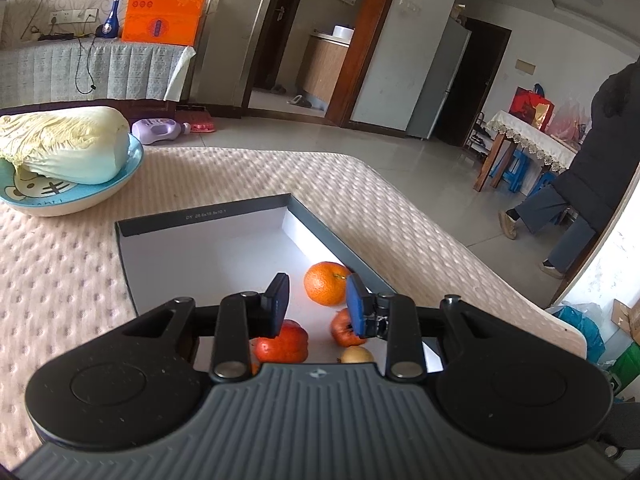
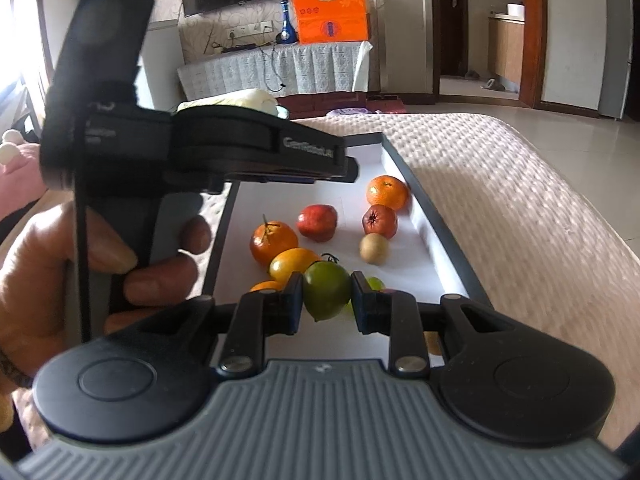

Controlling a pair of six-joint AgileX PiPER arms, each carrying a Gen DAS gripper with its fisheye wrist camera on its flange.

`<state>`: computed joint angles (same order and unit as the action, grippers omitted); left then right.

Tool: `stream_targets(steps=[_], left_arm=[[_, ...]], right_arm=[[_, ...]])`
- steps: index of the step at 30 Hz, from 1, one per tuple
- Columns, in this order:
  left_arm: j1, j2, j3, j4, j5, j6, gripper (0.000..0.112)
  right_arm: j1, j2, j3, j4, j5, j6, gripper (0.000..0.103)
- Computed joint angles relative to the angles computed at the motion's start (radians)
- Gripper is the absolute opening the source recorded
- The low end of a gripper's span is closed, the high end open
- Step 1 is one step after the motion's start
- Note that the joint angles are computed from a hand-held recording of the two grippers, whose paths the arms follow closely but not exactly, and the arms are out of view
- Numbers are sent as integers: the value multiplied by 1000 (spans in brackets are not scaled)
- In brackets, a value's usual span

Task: Organize fruits
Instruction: 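Lower the left gripper into the box and open it to release the apple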

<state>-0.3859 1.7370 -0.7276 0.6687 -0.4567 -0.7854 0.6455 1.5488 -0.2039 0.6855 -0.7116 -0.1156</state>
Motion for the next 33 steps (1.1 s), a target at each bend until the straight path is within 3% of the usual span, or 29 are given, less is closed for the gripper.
stream_targets(steps=[13,16,30,33], left_arm=[[-21,-12,3,-161,43,139,36],[-26,-13,5,-204,47,181,42],[-18,-22,10,-179,35,162,42],[-29,-25,12,-235,43,210,42]], right_arm=[[-19,1,-7,27,-10,19,28],[-16,12,-13,30,-8,16,28],[4,44,-23,23,-21,26,28],[4,45,-22,23,-22,28,28]])
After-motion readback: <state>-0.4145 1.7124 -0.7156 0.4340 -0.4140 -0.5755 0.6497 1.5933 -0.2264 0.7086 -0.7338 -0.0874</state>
